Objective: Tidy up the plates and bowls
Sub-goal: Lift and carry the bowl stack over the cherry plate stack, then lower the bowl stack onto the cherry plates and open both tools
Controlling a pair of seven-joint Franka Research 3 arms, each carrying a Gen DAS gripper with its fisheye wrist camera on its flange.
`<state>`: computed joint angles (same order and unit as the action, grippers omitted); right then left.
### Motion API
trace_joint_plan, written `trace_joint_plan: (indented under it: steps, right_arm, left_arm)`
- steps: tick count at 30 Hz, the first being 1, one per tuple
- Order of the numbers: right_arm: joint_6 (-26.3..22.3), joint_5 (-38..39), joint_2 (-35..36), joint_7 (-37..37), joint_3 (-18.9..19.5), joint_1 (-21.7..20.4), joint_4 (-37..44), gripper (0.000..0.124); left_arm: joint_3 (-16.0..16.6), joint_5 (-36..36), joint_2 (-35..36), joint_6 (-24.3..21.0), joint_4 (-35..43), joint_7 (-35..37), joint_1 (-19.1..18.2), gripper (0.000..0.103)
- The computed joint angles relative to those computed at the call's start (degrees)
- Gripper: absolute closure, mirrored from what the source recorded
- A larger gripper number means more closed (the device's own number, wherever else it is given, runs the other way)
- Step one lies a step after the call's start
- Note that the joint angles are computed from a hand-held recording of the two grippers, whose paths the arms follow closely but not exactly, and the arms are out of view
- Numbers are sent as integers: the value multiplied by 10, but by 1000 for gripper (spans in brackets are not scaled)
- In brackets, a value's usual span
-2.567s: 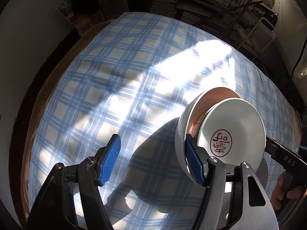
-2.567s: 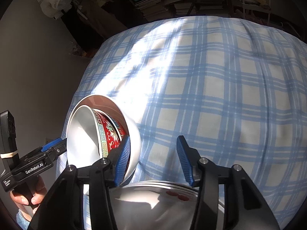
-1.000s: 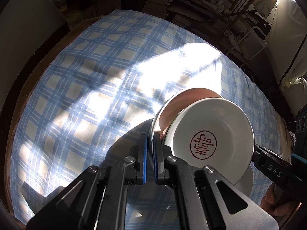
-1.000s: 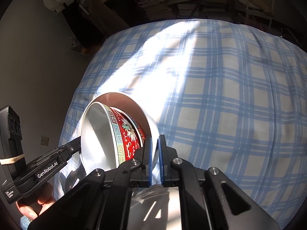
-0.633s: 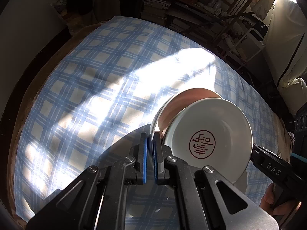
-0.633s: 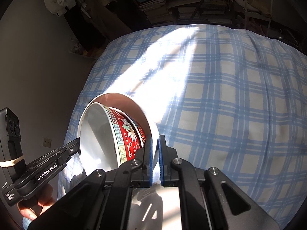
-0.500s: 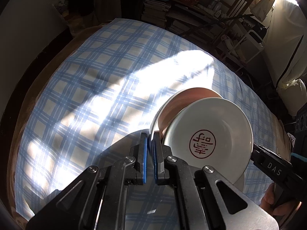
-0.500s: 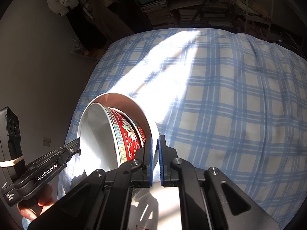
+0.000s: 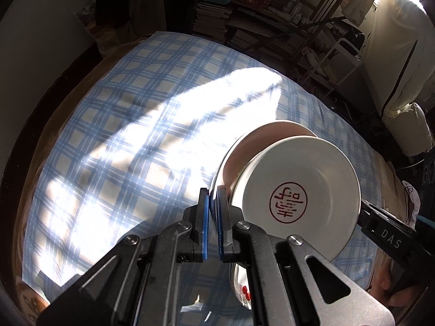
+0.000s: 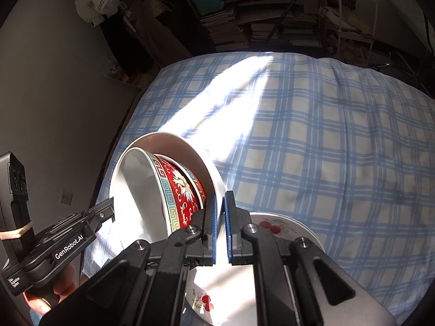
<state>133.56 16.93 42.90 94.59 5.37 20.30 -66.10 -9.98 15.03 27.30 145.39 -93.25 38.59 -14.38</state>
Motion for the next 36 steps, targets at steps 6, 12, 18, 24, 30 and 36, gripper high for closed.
trace_joint_plan:
  steps: [6, 12, 18, 24, 30, 36]
  right_arm:
    - [37, 7, -82, -10, -4, -10, -127, 114]
    - [64, 11, -140, -10, -7, -18, -233, 114]
    - [73, 25, -160, -3, -7, -25, -290, 114]
    - [93, 43, -163, -13, -1, -35, -313, 115]
    - [103, 36, -163, -28, -2, -32, -316, 115]
    - [115, 17, -169, -34, -9, -24, -322, 115]
  left_arm:
    - [-14, -19, -3, -7, -7, -12, -11, 100]
    - [-22, -22, 10, -30, -4, -17, -30, 100]
    - [-30, -30, 30, -60, 8, -3, -40, 101]
    - [-24, -18, 37, -54, 15, 4, -50, 100]
    - [-24, -19, 34, -27, -1, 11, -46, 98]
    - [-11, 11, 30, -41, 1, 2, -60, 89]
